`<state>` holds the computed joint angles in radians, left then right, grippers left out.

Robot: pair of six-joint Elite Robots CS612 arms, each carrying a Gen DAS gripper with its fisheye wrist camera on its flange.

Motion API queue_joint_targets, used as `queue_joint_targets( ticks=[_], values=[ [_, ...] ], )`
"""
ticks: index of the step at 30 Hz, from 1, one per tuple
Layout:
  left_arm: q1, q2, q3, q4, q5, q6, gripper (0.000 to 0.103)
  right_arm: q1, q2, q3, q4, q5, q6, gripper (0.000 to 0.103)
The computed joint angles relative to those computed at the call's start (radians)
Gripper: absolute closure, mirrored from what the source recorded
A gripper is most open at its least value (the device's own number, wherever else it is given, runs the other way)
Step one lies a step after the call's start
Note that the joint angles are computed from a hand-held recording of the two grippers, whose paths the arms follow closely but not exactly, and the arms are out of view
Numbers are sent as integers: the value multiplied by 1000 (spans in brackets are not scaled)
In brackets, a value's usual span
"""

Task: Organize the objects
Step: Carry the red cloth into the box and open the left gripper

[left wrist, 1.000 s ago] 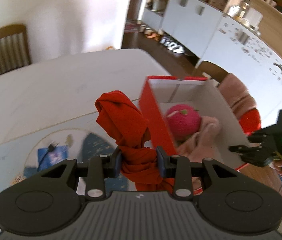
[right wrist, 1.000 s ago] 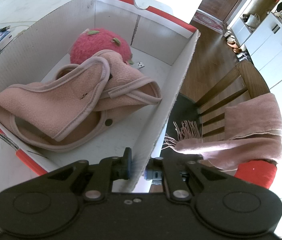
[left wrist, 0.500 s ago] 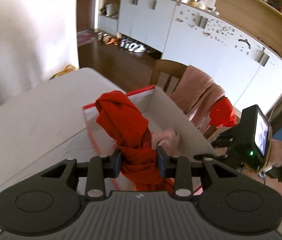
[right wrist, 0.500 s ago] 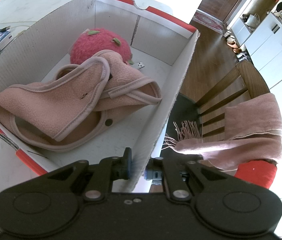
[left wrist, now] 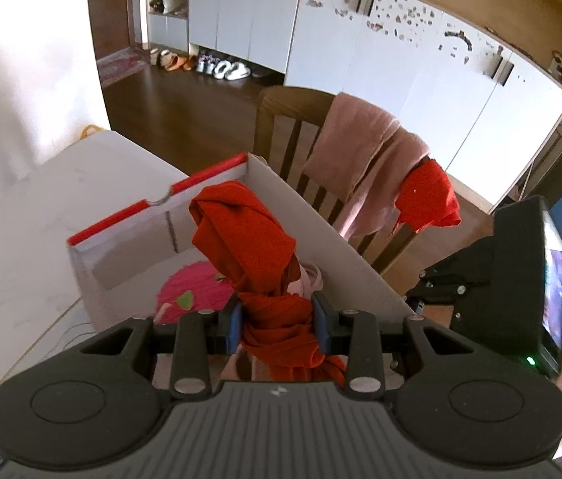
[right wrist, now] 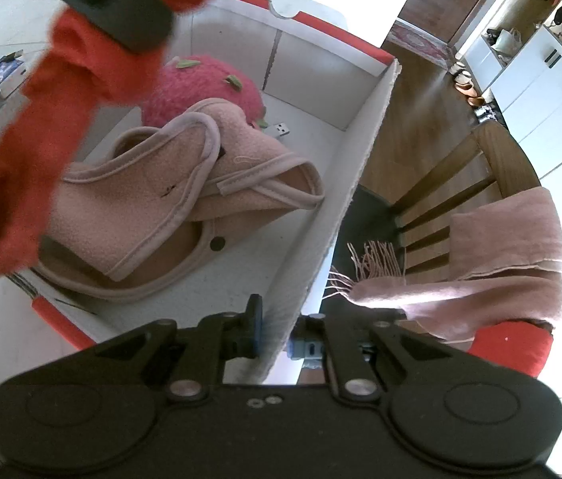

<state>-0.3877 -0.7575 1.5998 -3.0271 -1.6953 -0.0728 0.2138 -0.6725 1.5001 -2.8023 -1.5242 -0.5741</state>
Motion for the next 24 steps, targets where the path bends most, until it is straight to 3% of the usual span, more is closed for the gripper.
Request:
queue_joint_targets(
  ticks=[16, 24],
  values=[
    [-25, 74, -79, 108, -11, 58, 68, -3, -2, 2, 1, 9, 3, 94],
    [-29, 83, -77, 146, -18, 68, 61, -4, -3, 2, 3, 13, 0, 94]
  ],
)
